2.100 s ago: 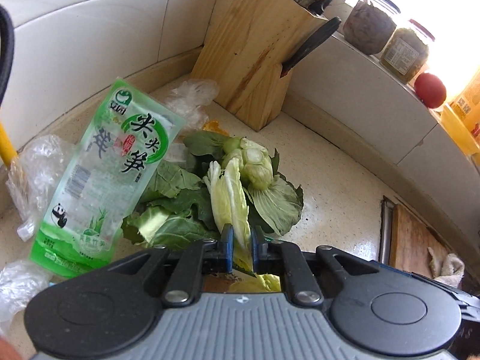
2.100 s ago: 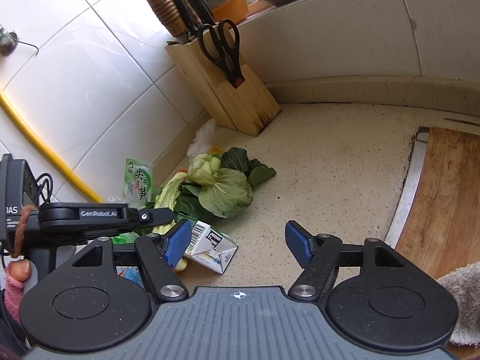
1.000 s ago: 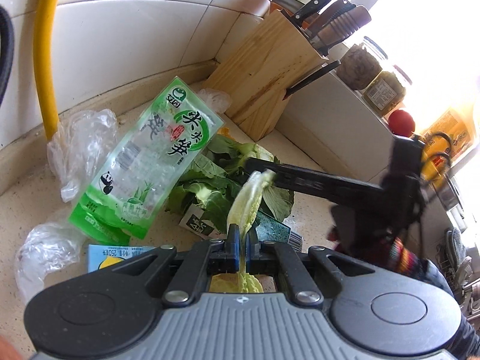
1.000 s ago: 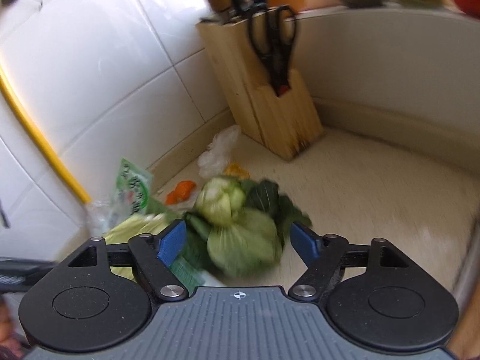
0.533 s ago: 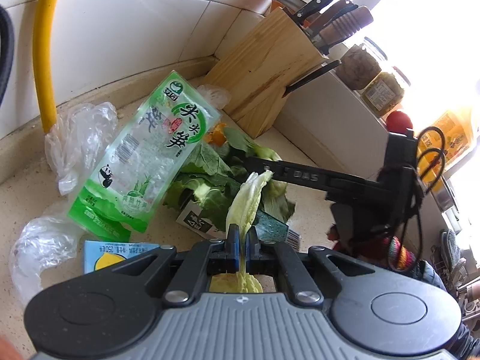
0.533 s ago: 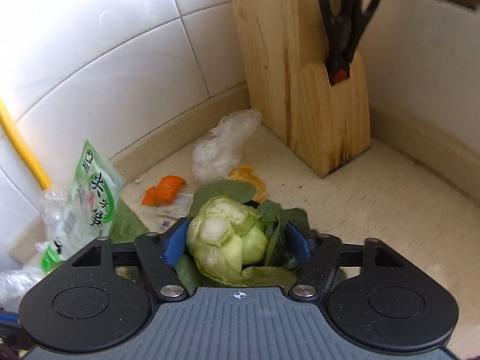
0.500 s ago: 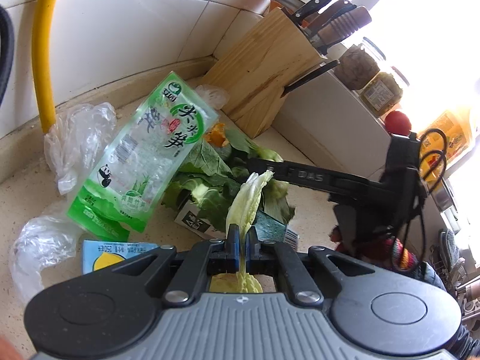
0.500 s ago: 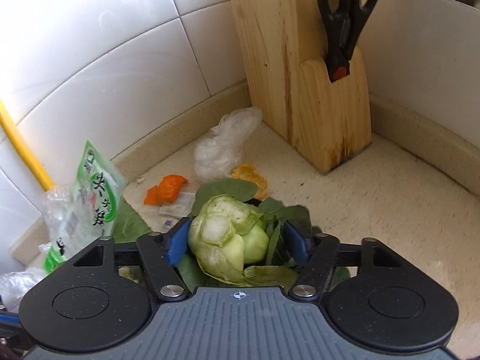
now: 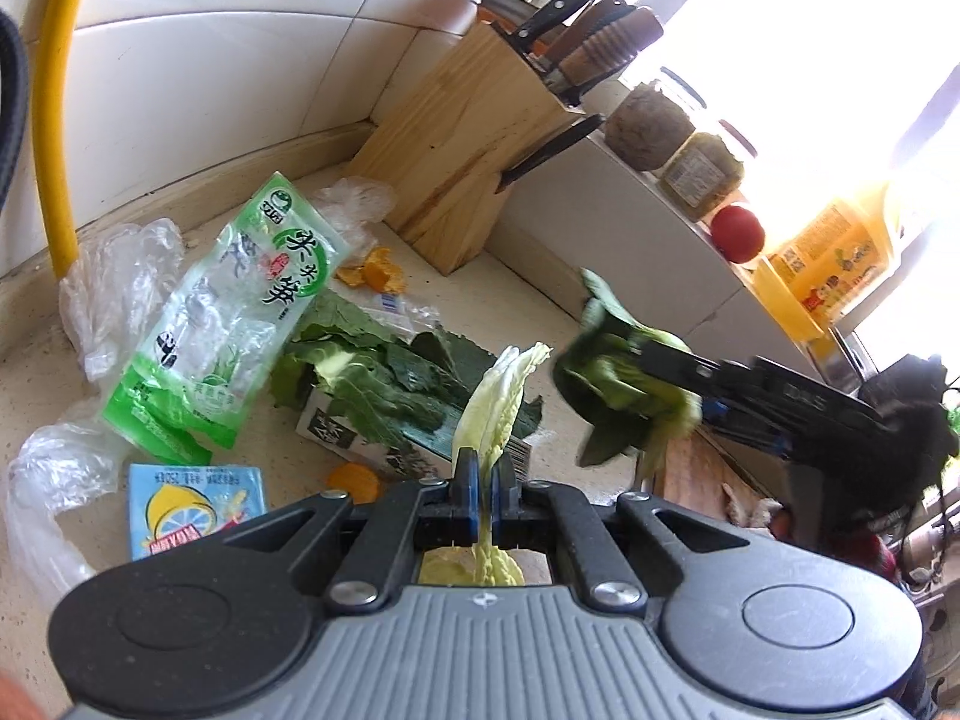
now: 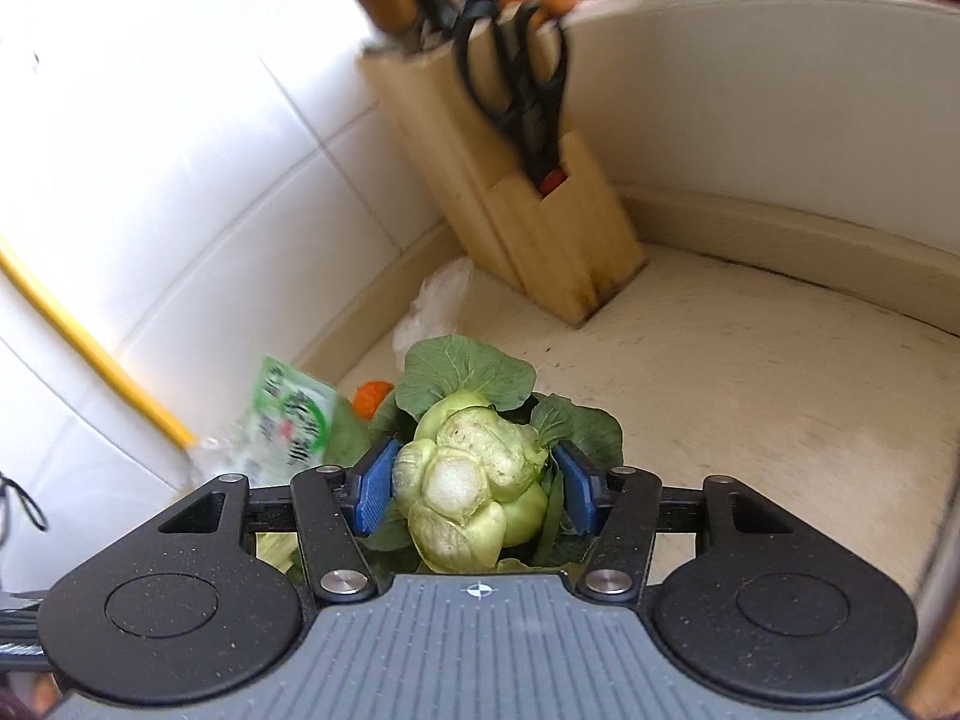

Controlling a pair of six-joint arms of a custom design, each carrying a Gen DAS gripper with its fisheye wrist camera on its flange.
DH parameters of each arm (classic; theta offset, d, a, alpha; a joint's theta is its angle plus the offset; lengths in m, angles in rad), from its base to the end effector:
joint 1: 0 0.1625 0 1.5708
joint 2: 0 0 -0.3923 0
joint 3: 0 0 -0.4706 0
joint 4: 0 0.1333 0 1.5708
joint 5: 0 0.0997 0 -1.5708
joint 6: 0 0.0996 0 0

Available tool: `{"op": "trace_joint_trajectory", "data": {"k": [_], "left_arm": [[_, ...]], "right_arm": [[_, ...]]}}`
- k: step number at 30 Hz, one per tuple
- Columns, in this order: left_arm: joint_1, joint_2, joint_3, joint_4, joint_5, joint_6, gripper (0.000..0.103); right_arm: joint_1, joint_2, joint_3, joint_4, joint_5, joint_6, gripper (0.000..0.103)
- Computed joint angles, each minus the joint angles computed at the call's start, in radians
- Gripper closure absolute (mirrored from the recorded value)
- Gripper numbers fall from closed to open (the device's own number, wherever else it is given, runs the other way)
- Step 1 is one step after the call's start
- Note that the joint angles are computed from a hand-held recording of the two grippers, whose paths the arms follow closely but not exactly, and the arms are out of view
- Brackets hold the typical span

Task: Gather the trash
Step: 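Grasp the small bok choy with the right gripper while the left gripper holds its leaf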

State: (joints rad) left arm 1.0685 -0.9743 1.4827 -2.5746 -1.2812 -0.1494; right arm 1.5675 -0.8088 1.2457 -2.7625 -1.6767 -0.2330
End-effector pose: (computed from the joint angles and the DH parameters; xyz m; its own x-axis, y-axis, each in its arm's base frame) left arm -0.2263 -0.7480 0.2214 -0.9583 0.2238 -0.1777 0.2841 0.8135 -0.5075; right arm 0.1200 -0.8381 0.2434 -0.9678 -0.0945 0.2331 -0.2272 0.7262 -0.6489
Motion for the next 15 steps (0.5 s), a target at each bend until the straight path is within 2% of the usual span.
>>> {"op": "trace_joint_trajectory", "data": {"k": [9, 15], "left_arm": [[-0.028, -0.06, 0.088, -0.022, 0.006, -0.01, 0.101], [-0.046, -0.1, 0.158, -0.032, 0.039, -0.035, 0.101]], "right_arm": [[-0.006, -0.215, 0.281, -0.164, 0.04, 0.051, 0.04], [-0.008, -0.304, 0.405, -0.192, 0.031, 0.086, 0.04]]}}
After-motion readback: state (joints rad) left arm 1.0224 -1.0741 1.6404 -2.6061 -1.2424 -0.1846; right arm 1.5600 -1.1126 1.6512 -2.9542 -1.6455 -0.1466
